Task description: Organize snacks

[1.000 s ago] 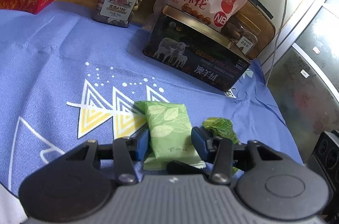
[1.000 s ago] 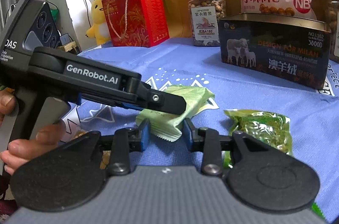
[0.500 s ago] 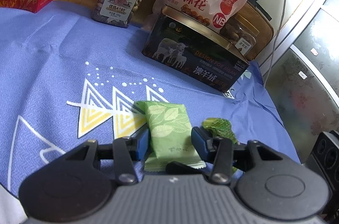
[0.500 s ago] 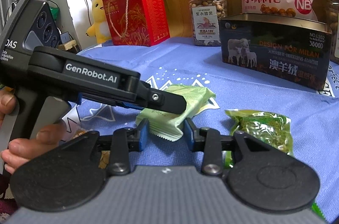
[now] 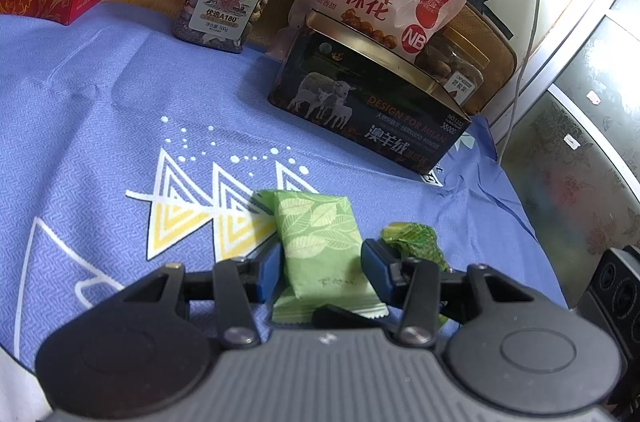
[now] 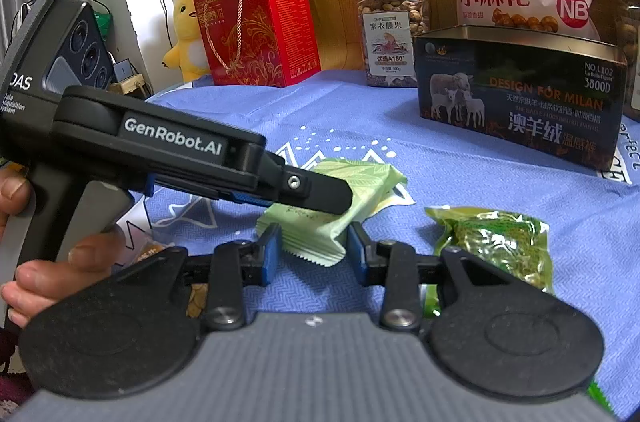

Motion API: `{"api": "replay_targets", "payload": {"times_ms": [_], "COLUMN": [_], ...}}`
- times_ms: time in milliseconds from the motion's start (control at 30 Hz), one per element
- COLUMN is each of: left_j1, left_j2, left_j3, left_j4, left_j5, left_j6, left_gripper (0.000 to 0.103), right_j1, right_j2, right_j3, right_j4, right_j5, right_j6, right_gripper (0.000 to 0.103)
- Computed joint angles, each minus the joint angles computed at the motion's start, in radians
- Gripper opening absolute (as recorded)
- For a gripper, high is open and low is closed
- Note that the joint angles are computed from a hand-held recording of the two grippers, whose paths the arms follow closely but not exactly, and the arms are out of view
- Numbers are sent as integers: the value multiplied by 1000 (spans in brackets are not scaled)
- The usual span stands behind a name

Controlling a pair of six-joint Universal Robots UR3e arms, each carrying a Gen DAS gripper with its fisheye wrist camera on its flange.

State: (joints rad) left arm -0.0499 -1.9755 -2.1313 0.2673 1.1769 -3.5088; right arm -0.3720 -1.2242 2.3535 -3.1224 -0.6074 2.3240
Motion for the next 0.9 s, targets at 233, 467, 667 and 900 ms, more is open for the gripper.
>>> {"api": "replay_targets", "payload": {"times_ms": [233, 467, 667, 900], "left_j1": [-2, -5, -4, -5], "left_j2": [2, -2, -2, -2], "left_j3": [-4, -5, -8, -11], "left_j4": [7, 13, 18, 21], "left_j5": [4, 7, 6, 7], "left_j6": [4, 0, 0, -1], "left_gripper": [43, 43, 43, 43], "right_j1": [1, 4, 4, 4], "right_j2": [3, 4, 4, 4], "right_j3": [8, 8, 9, 9], "right_j4": [-29, -33, -38, -38], "right_j5": [-6, -7, -8, -8], "right_j6": [0, 4, 7, 8], "right_gripper": [37, 38, 39, 39]}}
